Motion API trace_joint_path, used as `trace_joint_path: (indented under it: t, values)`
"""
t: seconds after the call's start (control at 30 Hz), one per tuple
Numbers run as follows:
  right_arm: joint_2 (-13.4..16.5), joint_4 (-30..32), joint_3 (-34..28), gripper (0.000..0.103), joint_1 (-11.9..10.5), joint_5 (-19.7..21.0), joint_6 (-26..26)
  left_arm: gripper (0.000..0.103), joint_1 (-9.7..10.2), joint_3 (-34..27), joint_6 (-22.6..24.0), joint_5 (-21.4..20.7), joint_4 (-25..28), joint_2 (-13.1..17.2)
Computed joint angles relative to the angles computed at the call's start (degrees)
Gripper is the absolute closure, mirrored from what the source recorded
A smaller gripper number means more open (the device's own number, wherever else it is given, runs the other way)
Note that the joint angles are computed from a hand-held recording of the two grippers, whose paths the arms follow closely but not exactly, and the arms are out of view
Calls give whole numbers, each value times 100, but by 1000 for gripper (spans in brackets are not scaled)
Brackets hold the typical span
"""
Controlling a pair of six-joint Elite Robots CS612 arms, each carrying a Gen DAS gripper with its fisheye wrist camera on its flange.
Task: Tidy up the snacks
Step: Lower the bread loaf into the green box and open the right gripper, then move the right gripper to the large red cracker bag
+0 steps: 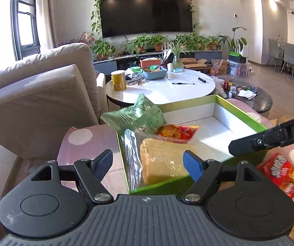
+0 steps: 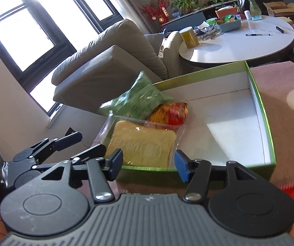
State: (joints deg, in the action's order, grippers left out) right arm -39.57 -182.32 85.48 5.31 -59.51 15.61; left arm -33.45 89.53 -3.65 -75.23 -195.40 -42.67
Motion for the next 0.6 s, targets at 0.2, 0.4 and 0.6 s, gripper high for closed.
trace_joint_path:
  t: [0.2, 0.4, 0.6]
  values:
    - [-240, 104, 405, 28, 16, -47, -295, 29, -71, 418, -200, -21, -108, -202]
    - [-478, 194, 831, 27, 29, -116, -512, 27, -158, 856, -483, -117, -112, -427]
    - [-665, 332, 1162, 26, 63, -266, -752, 24, -262, 1220, -564, -182, -241, -606]
